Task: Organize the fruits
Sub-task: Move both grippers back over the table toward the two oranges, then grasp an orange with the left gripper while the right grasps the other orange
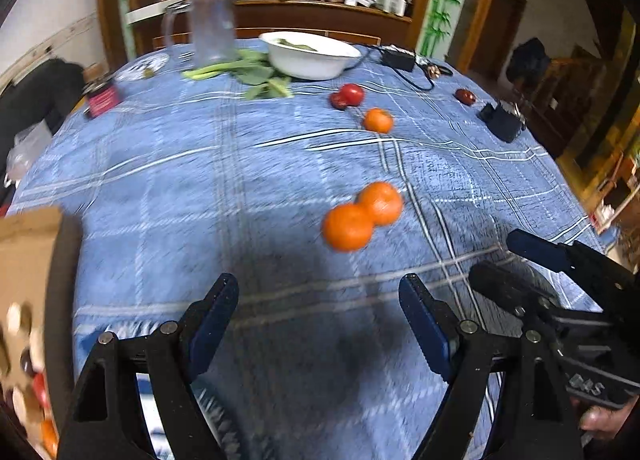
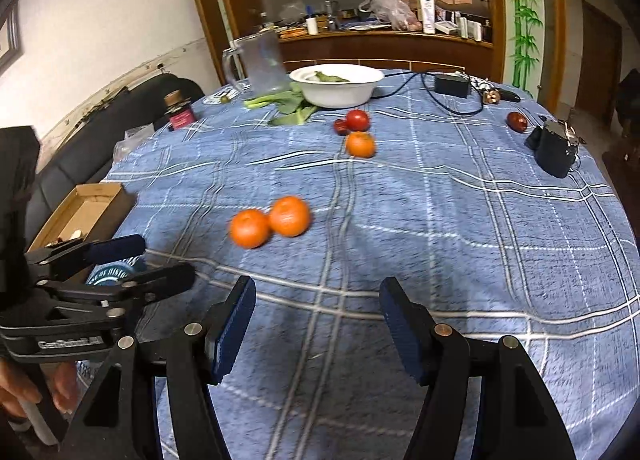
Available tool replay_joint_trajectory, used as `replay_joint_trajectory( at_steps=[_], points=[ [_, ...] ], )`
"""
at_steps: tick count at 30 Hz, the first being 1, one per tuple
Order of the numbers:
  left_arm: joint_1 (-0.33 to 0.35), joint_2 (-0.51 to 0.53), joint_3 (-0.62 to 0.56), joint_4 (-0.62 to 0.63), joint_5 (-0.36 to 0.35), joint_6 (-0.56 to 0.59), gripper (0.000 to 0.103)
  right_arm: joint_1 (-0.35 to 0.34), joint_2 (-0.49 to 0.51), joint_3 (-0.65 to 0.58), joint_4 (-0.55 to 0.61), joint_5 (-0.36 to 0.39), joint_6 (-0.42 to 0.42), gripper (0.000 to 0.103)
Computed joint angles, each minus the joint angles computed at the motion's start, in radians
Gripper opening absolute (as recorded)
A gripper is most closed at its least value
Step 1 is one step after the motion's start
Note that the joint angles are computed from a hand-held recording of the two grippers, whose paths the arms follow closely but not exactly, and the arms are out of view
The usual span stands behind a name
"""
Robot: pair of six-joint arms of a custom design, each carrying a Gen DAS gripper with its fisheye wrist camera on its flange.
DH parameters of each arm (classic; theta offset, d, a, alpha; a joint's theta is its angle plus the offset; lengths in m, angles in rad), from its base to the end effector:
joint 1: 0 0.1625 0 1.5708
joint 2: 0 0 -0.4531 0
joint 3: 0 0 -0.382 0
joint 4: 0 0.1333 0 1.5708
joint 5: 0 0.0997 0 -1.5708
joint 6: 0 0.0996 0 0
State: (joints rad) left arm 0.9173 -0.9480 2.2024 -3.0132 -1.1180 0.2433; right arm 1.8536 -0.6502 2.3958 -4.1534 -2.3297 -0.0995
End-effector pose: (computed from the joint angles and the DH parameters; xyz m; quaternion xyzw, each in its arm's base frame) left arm -0.1622 -0.5028 0.0981 0.4016 0.8834 -0.1351 0.2002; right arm 0.1779 -0.3801 0.0862 0.0135 -0.8618 0.4069 0.3025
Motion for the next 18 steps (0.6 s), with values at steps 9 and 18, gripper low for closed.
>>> replay_joint_trajectory(
  at_steps=[9, 18],
  points=[
    [0.002, 0.133, -0.081, -0.044, 0.048, 0.06, 0.068, -0.039, -0.021, 0.021, -0.034, 0.046, -0.03, 0.069],
    [0.011, 0.117, -0.077, -0.044, 0.056, 0.053, 0.031, -0.044, -0.025, -0.033, 0.057, 0.053, -0.071, 0.069]
  ],
)
